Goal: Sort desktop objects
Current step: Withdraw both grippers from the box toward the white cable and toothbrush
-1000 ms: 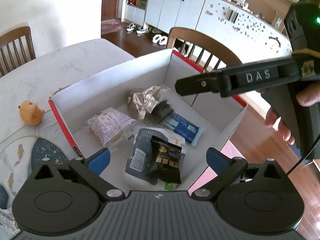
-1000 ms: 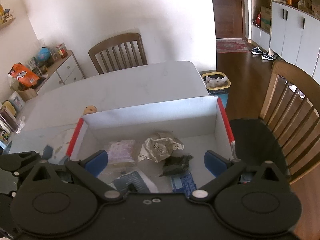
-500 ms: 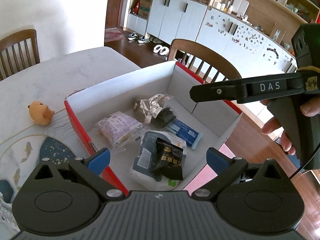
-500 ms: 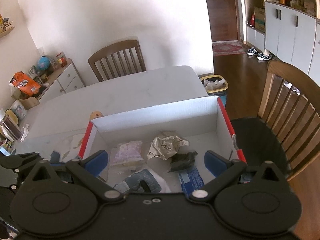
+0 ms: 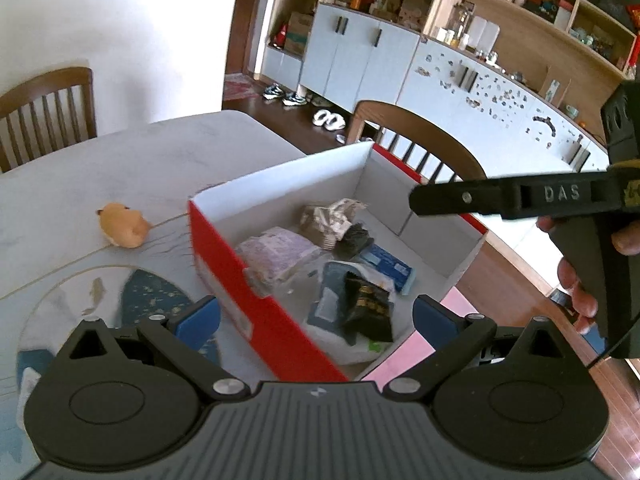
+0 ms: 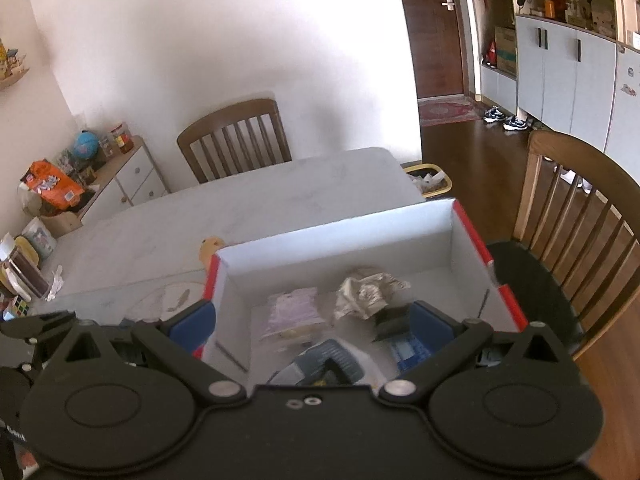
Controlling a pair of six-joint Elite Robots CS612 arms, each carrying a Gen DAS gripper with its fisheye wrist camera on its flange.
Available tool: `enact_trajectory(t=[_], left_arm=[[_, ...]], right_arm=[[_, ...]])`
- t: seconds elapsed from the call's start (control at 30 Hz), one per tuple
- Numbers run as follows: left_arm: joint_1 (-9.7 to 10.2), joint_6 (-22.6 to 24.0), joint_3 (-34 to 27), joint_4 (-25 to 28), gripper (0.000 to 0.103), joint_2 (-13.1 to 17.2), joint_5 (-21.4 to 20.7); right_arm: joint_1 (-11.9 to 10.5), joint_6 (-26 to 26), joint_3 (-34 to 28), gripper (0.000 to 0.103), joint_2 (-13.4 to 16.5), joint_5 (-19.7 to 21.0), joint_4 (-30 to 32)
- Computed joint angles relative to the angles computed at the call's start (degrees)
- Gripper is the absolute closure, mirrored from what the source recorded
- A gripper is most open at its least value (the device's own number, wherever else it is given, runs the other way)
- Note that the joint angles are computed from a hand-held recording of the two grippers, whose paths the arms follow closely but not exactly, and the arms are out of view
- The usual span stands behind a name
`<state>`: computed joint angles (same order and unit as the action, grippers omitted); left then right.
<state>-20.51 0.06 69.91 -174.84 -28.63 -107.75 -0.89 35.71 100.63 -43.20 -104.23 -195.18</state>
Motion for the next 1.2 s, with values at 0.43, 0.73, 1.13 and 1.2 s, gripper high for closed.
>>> enact_trajectory(t=[0.43,0.73,1.13,1.2], left_arm=[[2.74,0.9,3.8,-3.8,0.0,-1.3,-0.8],[4.62,2.2,5.9,-5.5,0.0,-2.0,-1.0],[6.52,7.0,10.8,-9.2,0.0,-3.0,1.2],[6.79,7.1,11.6,-9.7,0.0,-3.0,1.5]], right_arm=[[4.3,0.3,-5.6,0.0,1.9,-4.3,3.5],[6.6,0.0,-9.7,0.0,3.4,-6.5,7.3],[9.3,-2.5,-15.0,0.0,6.5,-7.6,9.1],[9.7,-2.9,-16.1,0.0,7.1,-7.9,9.6]])
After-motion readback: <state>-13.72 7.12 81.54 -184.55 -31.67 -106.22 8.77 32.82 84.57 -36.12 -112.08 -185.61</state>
